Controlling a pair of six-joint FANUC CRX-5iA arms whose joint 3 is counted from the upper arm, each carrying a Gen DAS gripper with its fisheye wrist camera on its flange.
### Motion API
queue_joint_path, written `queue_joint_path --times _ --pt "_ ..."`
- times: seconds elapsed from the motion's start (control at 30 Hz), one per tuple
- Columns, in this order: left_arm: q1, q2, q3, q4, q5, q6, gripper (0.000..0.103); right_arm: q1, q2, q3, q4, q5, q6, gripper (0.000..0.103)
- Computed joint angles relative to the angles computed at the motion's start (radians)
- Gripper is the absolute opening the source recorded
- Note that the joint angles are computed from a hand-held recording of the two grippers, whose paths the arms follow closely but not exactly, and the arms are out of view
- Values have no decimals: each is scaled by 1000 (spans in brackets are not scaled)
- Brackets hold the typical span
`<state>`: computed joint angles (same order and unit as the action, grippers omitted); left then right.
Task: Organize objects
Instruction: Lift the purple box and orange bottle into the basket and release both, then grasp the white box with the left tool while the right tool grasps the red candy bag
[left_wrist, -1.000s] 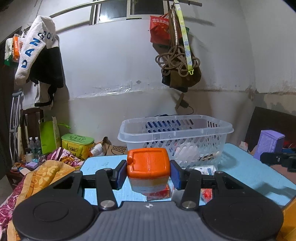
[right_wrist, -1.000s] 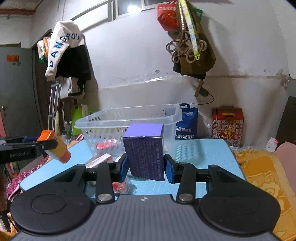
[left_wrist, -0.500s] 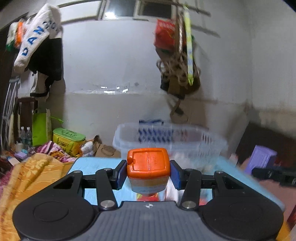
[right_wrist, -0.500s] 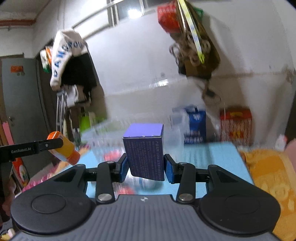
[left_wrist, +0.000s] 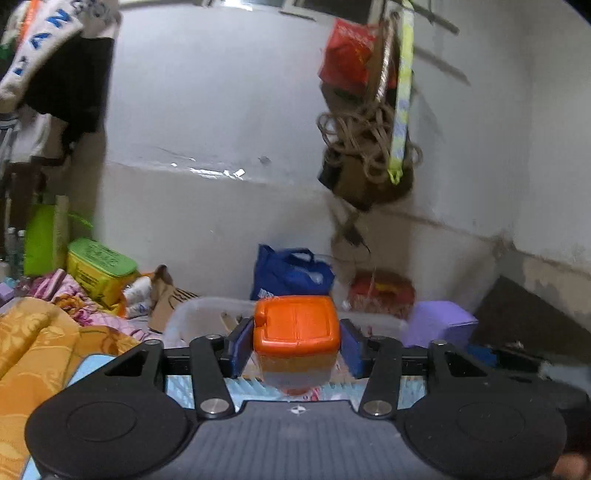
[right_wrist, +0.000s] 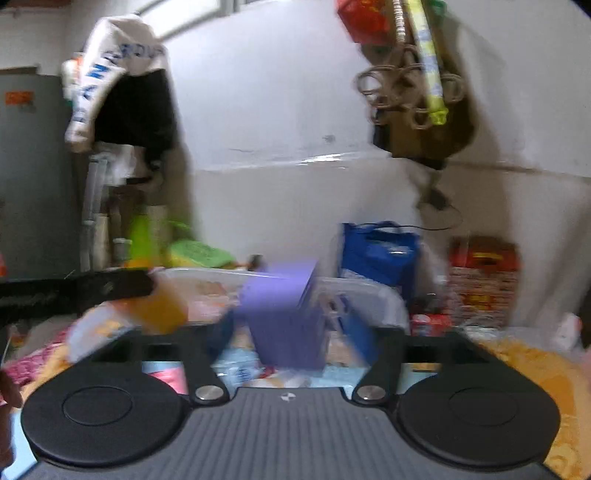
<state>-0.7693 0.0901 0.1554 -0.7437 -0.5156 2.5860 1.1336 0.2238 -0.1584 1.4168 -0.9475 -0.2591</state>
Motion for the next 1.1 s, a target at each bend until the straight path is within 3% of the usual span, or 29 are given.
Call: queue_joint_path --times 0.03,0.07,0.17,0.27,0.37,0.43,0.5,0.57,0.63,0.7,0.8,0.9,0.93,1.1 --pt "-22 10 17 -55 -48 32 95 24 20 8 23 -94 -35 103" --pt "-54 11 23 -134 -92 94 103 39 23 -9 68 -142 -86 103" --pt "-92 -55 -47 -243 -88 193 103 83 -50 -132 196 -154 -246 103" --pt "-106 -142 -153 -277 -33 274 103 177 -86 -171 116 -205 -283 103" --pt "-98 -172 -218 -173 -7 167 103 238 -123 -239 56 -155 -367 103" --pt "-96 -166 -246 -89 -16 56 103 271 -117 -228 -79 -124 -299 103" --pt "-106 -133 -234 -27 -81 -39 103 292 -98 -207 -159 -109 -218 103" --pt "-114 -118 -236 -5 -113 -63 90 315 -81 -188 -219 -135 -152 103" --pt "-111 -105 -234 33 -130 -100 83 325 -81 -191 -231 -152 -156 103" --pt "-134 -94 -221 2 -162 -87 79 310 -91 -192 -228 -128 -165 103" --pt "-157 -69 -192 -13 -202 -93 65 302 -88 -175 -253 -125 -156 103" --pt "-181 -44 -169 -41 -231 -88 45 295 -87 -180 -268 -96 -142 103" --pt "-181 -42 -168 -47 -226 -88 31 296 -80 -174 -274 -97 -130 103" --pt "-217 -59 -180 -131 -262 -50 30 278 -52 -164 -239 -71 -133 103"
